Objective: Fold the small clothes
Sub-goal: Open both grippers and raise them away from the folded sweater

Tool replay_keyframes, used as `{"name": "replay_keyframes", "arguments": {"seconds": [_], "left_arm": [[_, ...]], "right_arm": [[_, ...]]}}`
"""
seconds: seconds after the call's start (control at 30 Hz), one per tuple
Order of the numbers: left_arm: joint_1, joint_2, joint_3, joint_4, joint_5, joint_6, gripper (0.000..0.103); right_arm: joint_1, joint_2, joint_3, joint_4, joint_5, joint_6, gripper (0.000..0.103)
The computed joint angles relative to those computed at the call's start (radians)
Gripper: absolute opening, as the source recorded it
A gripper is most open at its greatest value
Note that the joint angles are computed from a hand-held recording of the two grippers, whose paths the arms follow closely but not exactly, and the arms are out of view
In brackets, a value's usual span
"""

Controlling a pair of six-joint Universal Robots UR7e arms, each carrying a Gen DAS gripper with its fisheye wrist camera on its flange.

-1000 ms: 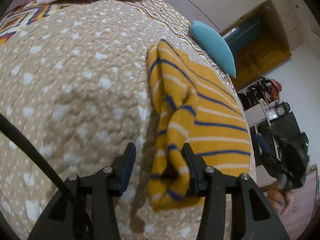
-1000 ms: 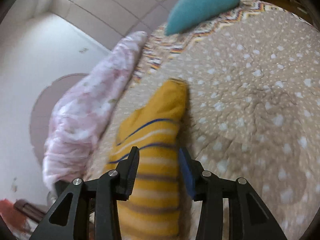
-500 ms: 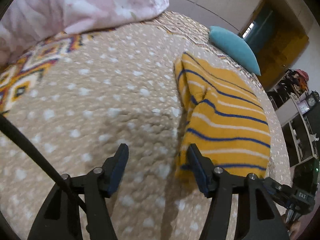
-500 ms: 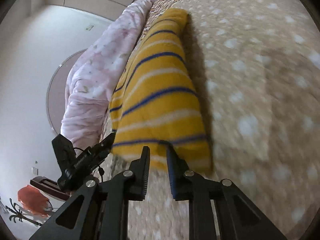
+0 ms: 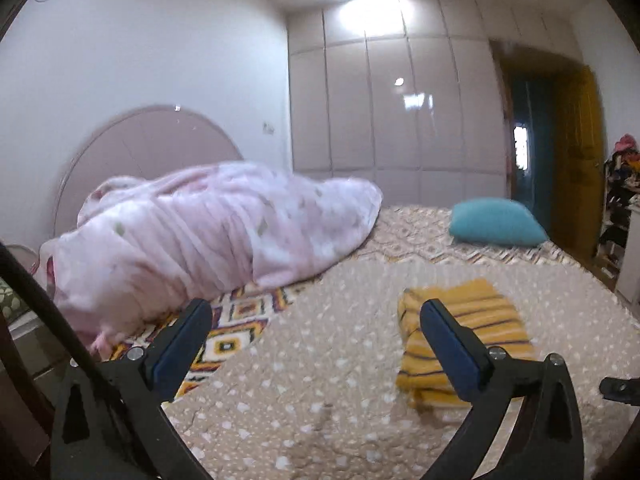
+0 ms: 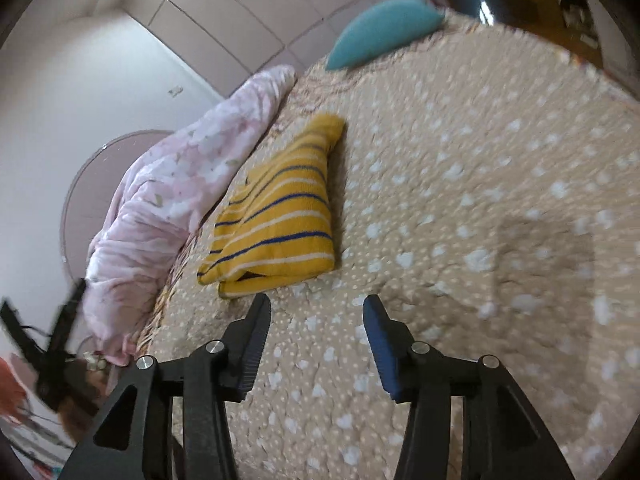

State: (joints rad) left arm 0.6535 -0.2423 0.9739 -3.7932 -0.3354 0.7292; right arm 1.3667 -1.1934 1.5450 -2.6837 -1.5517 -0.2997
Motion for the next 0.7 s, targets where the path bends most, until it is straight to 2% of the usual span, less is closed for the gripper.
{"name": "replay_keyframes", "arguments": {"seconds": [0.1,0.2,0.33,0.43,0.5,0.57,0.7], "left_arm": [[-0.006,-0.065,0.119,0.159,-0.075,-0.186,0.103],[-0.008,-0.097,0.187,0.311,-0.084,-0.342,0.103],[0.002,-0.141,0.264,0.589,-0.095,-0.625,0.103],[0.017,-0.18,0.305,0.807,-0.143,-0.83,0.103],[0.025,-0.19,0.314,0.892,-0.172,-0.907,0.103],[0.023,-0.195,0.335,0.926,-0.18,-0.949,0.103],[0.023,-0.196,0.339,0.992,-0.181,-0.997,0.103]], "right_arm": [[0.022,-0.021,0.046,-0.09,-0.054,-0.038,0.058],[0.04,-0.028,0.075,-0.149,-0.118,-0.064,0.063],[0.055,-0.01,0.083,-0.175,-0.201,-0.099,0.064],[0.066,0.007,0.087,-0.193,-0.268,-0.135,0.064],[0.073,0.02,0.09,-0.211,-0.301,-0.156,0.064],[0.082,0.031,0.094,-0.226,-0.336,-0.179,0.066],[0.095,0.044,0.1,-0.241,-0.372,-0.218,0.068]]}}
